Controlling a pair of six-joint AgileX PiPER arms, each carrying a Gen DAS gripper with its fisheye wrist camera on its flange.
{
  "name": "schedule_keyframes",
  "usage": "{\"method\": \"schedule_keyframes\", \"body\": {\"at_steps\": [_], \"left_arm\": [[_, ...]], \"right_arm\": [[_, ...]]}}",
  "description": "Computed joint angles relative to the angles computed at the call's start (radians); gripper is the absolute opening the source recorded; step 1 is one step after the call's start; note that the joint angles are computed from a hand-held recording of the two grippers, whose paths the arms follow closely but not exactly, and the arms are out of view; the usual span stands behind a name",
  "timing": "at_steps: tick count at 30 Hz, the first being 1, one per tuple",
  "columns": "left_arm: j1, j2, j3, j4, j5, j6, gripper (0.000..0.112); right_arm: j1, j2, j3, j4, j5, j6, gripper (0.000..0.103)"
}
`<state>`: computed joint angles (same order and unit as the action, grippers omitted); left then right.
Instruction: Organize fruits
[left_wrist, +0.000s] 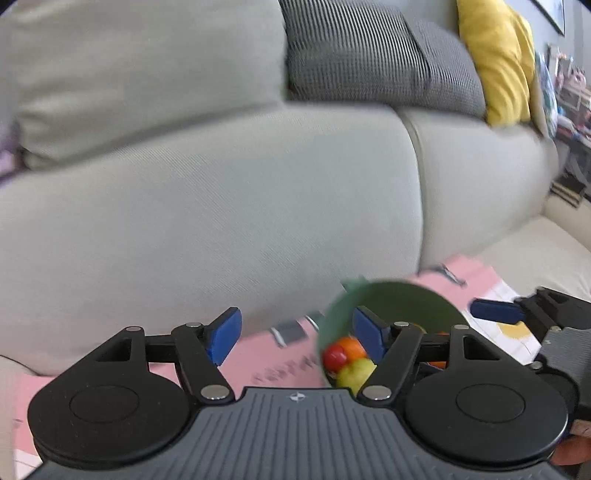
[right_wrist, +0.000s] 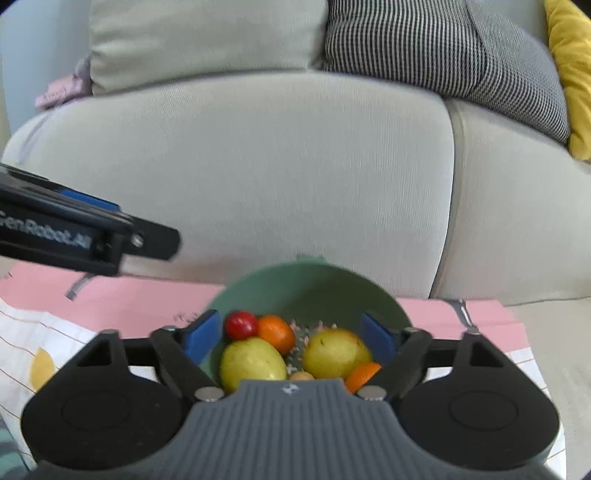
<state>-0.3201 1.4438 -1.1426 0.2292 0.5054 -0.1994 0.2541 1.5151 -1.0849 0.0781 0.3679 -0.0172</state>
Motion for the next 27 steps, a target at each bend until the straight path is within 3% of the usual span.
{"method": "schedule_keyframes", "body": {"at_steps": [8,11,13,19,21,27], "left_arm": [[-0.085,-0.236,0.122,0.363,0.038,-0.313,0.087],[-0.088,-0.32,0.161,0.332,0.052,-0.262,0.099],[-0.107,-0.366,0.175,0.331,0.096,-0.245,0.1],[-0.266,-0.486,0.272,0.601,0.25,-0.539,0.1],[-0.284,-0.53,0.295,0.598,0.296,-0.563,0.1],[-0.253,-0.675,0.378,0.53,0.339,-0.6,0.1]], "right_arm": [[0.056,-0.163,0.014,-0.009,0.079,0.061,0.096],[0.093,-0.237,0.017,-0.051,0.119,0.132,0.099],[0.129,-0.286,0.026,-0.105,0.137,0.208,0.099],[0.304,-0.391,0.053,-0.448,0.208,0.586,0.099],[0.38,-0.42,0.069,-0.578,0.246,0.728,0.099],[0.583,-0.486,0.142,-0.852,0.388,1.038,0.099]]}}
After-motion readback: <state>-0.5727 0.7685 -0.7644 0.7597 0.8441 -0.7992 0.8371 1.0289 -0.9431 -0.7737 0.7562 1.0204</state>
